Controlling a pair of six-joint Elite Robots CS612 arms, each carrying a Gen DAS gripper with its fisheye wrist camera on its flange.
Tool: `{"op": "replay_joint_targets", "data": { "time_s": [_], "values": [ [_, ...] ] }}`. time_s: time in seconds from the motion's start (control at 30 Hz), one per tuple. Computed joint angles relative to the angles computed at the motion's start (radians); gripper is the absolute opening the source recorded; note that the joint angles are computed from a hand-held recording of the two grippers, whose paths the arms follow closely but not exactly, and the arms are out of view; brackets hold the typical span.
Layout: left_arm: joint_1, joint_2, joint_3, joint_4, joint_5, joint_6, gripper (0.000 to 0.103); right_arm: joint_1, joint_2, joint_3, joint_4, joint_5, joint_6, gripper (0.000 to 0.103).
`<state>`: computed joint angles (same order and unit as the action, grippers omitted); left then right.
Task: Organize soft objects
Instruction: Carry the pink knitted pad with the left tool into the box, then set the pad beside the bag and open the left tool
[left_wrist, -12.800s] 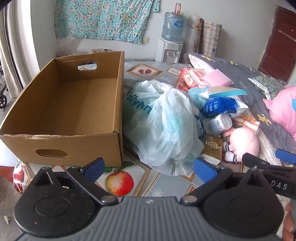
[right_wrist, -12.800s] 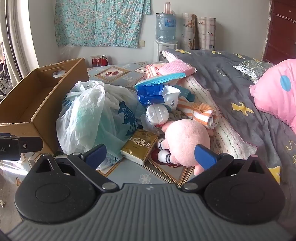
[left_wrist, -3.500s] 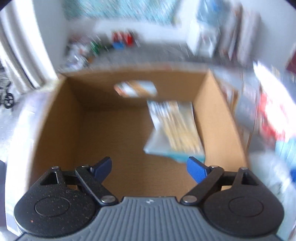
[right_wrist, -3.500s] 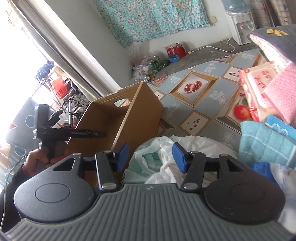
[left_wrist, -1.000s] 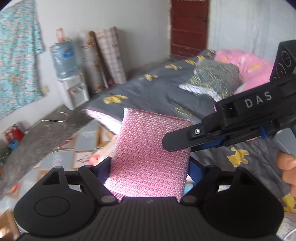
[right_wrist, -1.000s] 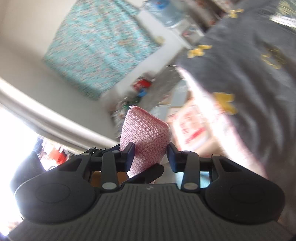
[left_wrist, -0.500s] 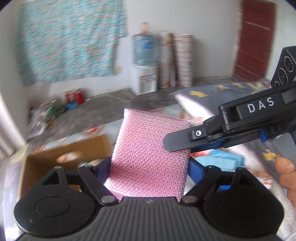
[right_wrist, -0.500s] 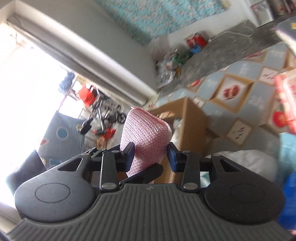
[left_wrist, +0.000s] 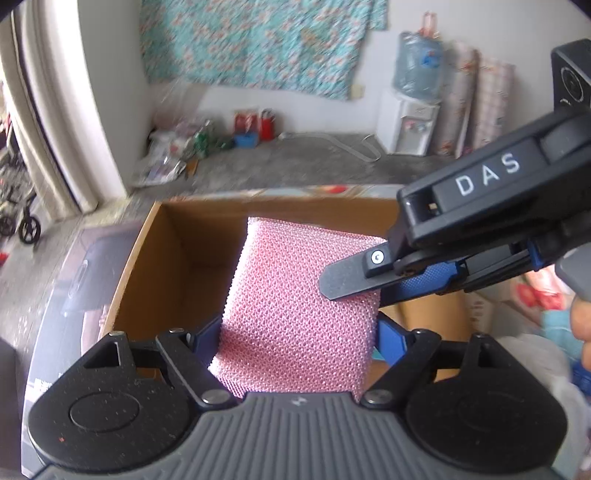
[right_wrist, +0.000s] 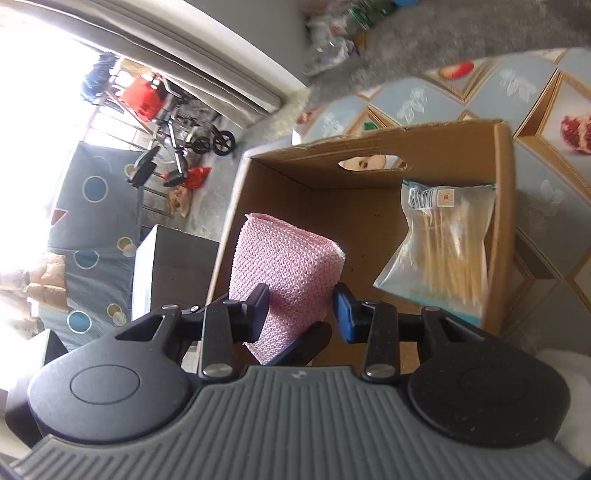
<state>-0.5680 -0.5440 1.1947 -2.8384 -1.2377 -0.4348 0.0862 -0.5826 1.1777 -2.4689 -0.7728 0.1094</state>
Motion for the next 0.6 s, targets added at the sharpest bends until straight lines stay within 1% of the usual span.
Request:
{"op": "replay_joint_targets", "data": {
  "time_s": [0.07,0.17,0.23,0.3,0.37,0.43,0.53,0.6],
  "values": [
    [0.011,0.021,-0.028,0.030,0.002,-0.010,0.084,0.011,0.034,-0.058,0.050,-0.019,-0.001,0.037],
    [0.023,0.047,-0.062,0.077,0.002,-0.044,0.084,0.024,0.098,-0.162,0.119,-0.041,-0.009,0.038],
    [0.032,0.061,-0.084,0.104,-0.009,-0.074,0.084,0.032,0.138,-0.224,0.146,-0.058,-0.008,0.038],
    [0.037,0.072,-0.090,0.118,-0.018,-0.102,0.085,0.038,0.165,-0.263,0.148,-0.085,-0.008,0.038],
    [0.043,0.086,-0.114,0.155,-0.036,-0.121,0.086,0.044,0.178,-0.282,0.140,-0.130,-0.012,0.040],
    [0.048,0.099,-0.137,0.191,-0.055,-0.139,0.086,0.046,0.197,-0.303,0.135,-0.150,-0.017,0.040],
    [0.052,0.104,-0.142,0.207,-0.084,-0.149,0.087,0.041,0.196,-0.294,0.114,-0.144,-0.022,0.041],
    [0.054,0.104,-0.139,0.207,-0.091,-0.162,0.087,0.038,0.187,-0.277,0.084,-0.141,-0.025,0.041]
  ]
}}
